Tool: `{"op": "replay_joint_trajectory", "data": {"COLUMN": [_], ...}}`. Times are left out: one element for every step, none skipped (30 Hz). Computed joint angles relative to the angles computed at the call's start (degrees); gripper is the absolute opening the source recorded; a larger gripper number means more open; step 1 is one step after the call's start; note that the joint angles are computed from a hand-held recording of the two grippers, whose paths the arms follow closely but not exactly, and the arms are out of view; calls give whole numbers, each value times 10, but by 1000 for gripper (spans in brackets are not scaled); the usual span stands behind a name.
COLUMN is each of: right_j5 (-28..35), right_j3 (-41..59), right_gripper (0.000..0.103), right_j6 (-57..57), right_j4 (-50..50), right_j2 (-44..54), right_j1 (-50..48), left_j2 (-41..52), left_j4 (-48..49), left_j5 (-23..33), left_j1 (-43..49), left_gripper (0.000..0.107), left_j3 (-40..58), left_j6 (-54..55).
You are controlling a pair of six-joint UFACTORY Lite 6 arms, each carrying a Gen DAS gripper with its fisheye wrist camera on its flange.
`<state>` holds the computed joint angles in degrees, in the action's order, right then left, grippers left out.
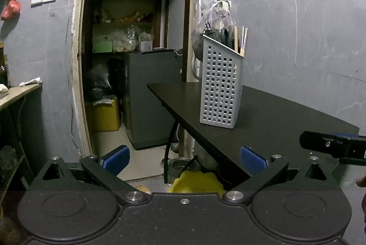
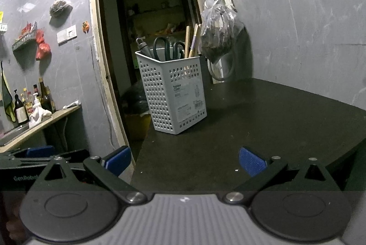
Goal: Organize utensils
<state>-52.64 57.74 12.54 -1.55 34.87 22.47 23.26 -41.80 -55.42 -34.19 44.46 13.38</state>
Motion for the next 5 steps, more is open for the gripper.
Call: {"op": "replay_joint_trajectory", "data": {"right_j5": [0,-1,-1,-1,-1], "right_j3": [3,5,9,14,19], "right_gripper": [103,103,103,103,103], "right_j6": [5,10,14,20,28], "right_j4": [-5,-10,-14,-19,-28], "right_j2": [3,5,9,14,20], "right_j1": [-3,-6,-9,-13,-17], "left_j2": [3,5,9,14,18], "left_j4": [1,2,3,2,2], "left_j5": [5,9,15,19,26], "left_j1": [2,3,5,6,8], "left_gripper": [102,102,102,102,102], "left_j3": [5,8,14,20,28], "left_j6": [2,3,7,11,16]}}
